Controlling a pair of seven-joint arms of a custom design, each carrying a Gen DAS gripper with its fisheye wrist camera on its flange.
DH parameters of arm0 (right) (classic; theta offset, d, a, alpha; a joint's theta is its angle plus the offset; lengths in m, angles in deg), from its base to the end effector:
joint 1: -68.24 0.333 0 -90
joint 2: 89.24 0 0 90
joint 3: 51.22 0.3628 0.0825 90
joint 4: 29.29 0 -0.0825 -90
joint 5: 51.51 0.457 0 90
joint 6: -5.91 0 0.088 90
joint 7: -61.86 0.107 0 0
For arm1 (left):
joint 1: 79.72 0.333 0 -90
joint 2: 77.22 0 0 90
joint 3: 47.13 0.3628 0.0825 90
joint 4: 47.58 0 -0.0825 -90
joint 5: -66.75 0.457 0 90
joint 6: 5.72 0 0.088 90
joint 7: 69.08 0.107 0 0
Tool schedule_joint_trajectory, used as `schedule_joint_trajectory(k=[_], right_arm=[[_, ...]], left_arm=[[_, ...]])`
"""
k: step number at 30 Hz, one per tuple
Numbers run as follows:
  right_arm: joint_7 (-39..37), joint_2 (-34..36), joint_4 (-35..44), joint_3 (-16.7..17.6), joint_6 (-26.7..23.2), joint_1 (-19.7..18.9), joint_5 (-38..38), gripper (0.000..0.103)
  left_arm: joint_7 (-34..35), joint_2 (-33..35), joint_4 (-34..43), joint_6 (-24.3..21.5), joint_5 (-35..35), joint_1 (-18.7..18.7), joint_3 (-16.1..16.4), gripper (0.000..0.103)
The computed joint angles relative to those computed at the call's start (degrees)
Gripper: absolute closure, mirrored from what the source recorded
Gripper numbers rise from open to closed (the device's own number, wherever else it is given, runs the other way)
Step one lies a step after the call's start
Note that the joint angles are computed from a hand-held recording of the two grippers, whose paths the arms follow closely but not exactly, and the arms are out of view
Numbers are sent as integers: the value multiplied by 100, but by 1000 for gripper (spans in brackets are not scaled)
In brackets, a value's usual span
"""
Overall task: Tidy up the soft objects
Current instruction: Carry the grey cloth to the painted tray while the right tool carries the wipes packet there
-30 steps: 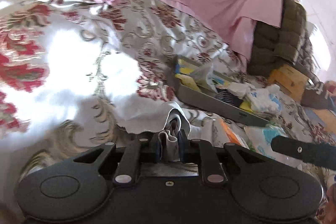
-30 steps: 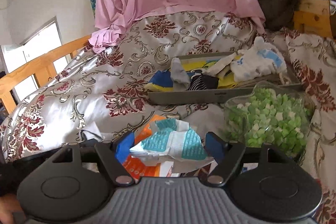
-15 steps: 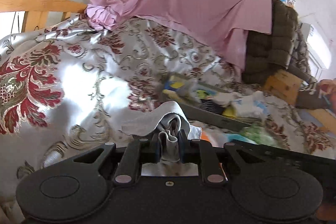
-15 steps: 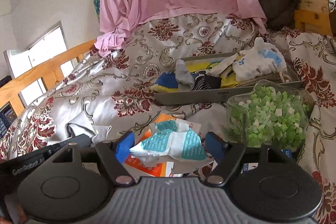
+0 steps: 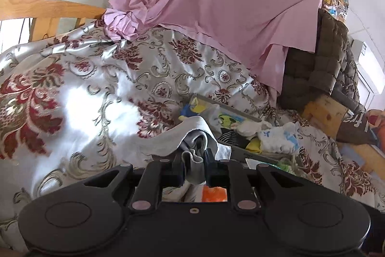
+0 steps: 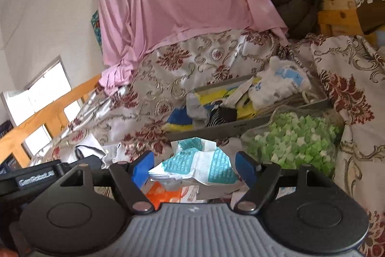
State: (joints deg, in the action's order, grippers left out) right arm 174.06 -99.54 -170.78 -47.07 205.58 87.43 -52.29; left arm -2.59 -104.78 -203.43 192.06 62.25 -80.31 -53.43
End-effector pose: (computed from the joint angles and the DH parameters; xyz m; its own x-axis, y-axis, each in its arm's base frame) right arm 0.5004 0.2195 0.5081 0.2496 -0.9104 -0.3299 -0.4556 0.1902 -0.8696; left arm 0.4438 -0.0483 0.5181 0.0862 -0.9196 0.3833 -0.3461 -0.3884 -0.8540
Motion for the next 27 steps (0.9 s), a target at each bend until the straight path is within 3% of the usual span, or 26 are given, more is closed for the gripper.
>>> schedule_joint_trajectory(k=[6, 10, 13, 16, 18, 20, 23, 25, 27], right_arm=[[-37, 174, 150, 30, 275, -157, 311, 25], [-121, 323, 300, 45, 417, -273, 472, 25], [-614, 553, 616, 62, 622, -403, 516, 25], [-654, 880, 1124, -114, 765, -480, 115, 25], [-708, 1223, 1688, -205, 607, -583, -292, 25], [-765, 1560, 2251, -196, 356, -660, -477, 25], [47, 2104, 3153, 168, -227, -1142, -1417, 25], [26, 2446, 3661, 390, -624, -1302, -1566, 25], [-227, 2774, 4123, 664, -1082, -1457, -1620, 25]], left_arm=[[172, 598, 619, 31, 62, 119, -124, 86], [140, 1173, 1243, -49, 746, -519, 642, 86], [-352, 1617, 1766, -73, 1800, -1315, 1623, 86], [-1626, 2151, 2478, -10, 3627, -2254, 2888, 86], [-2454, 2564, 3007, 88, 4562, -2331, 3132, 86], [-3558, 3027, 3653, 234, 5699, -2093, 3103, 86], [-3532, 3589, 4229, 426, 5734, -1814, 2895, 86], [-3449, 3910, 4539, 479, 5705, -1645, 2752, 86], [-3853, 4186, 4919, 438, 6151, -1249, 2406, 86]])
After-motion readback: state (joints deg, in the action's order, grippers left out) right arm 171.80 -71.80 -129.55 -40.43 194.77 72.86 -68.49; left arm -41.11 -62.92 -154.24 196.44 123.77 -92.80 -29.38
